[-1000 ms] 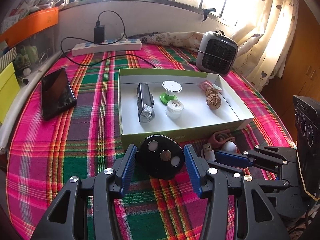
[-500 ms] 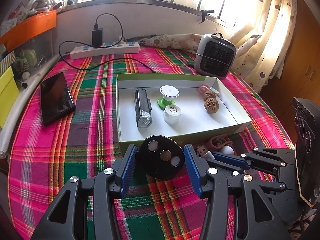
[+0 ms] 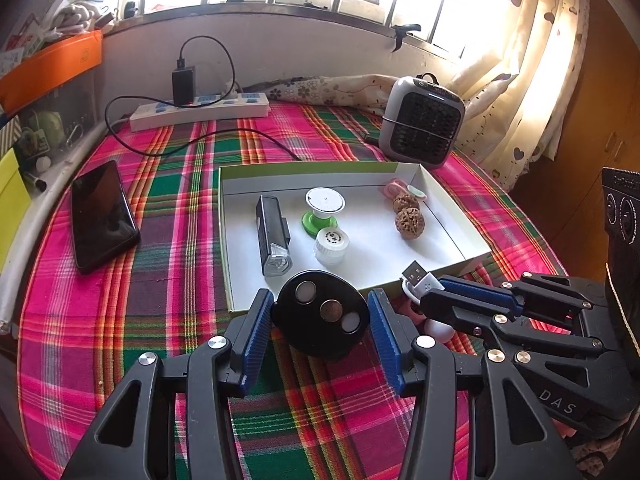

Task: Organize objects
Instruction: 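Carry the black remote and white cable into the white box with both tools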

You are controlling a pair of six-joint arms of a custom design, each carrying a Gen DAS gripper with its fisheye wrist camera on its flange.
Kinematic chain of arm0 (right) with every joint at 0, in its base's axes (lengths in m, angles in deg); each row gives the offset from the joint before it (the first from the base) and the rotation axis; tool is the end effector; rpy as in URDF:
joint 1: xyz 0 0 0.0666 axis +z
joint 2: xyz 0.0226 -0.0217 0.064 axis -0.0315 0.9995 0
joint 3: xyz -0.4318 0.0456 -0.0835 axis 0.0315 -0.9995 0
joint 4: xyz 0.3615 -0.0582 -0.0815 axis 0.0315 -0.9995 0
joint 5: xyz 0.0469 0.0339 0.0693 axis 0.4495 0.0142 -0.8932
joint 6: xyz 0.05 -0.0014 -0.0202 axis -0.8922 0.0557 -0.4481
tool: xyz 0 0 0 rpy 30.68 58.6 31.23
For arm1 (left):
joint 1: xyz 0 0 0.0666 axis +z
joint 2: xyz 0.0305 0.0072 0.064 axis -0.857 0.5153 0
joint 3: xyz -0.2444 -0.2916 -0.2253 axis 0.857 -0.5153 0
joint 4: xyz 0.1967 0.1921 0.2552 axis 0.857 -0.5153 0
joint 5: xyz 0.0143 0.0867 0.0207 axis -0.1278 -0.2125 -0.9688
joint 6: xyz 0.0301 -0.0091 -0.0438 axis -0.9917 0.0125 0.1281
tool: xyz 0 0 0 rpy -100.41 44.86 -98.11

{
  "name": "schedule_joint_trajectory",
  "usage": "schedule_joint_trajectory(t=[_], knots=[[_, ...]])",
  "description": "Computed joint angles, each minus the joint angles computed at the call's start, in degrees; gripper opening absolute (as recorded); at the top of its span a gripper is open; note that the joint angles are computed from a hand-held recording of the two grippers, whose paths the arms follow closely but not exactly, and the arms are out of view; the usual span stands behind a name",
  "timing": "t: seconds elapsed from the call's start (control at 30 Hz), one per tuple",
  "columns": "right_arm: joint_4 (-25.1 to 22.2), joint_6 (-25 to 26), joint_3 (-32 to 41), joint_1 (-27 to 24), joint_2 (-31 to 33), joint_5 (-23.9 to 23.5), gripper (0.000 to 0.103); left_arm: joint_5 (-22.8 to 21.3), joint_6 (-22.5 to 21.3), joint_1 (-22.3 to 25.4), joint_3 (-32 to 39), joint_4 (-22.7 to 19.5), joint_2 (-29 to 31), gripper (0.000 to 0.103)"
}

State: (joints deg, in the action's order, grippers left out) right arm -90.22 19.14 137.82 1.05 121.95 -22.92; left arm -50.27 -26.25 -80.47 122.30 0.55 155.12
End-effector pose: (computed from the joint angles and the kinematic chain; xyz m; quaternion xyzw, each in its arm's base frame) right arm 0.6180 0.0416 0.4799 -0.1139 0.9155 0.1424 0.3587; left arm 0.6536 -0.2635 0.4839 0.1520 0.9145 -0.1557 0.3412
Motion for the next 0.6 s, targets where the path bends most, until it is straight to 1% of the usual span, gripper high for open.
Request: schedule_joint_trajectory(t=[0.07,0.17,0.27,0.4,0.6], knots=[[-0.53,-0.59,0.60,-0.24,0.36,-1.13,0.011,0.08,-0.13,-0.03,0.63,-0.35,0.30,0.047],[0.20,-1.20,0.89,-0.61,0.34,-1.93,0.011,0.19,0.04,0.01,1.71,-0.74,0.83,0.047],[1.84,-1.46,1.33,-0.75,0.25,-0.51,0.011,-0.09,-0.50,-0.07,3.49,-1.41,1.75,0.047],[1.68,-1.59,4.57,-1.27,1.83,0.66,0.011,0.11,-0.36,-0.06,6.05,-2.67,3.15,0.047],[-1.64,-1.12,11.81,-1.68,6.25,2.40,0.011,0.41,-0.13,-0.23,9.03,-4.02,5.10,0.047]])
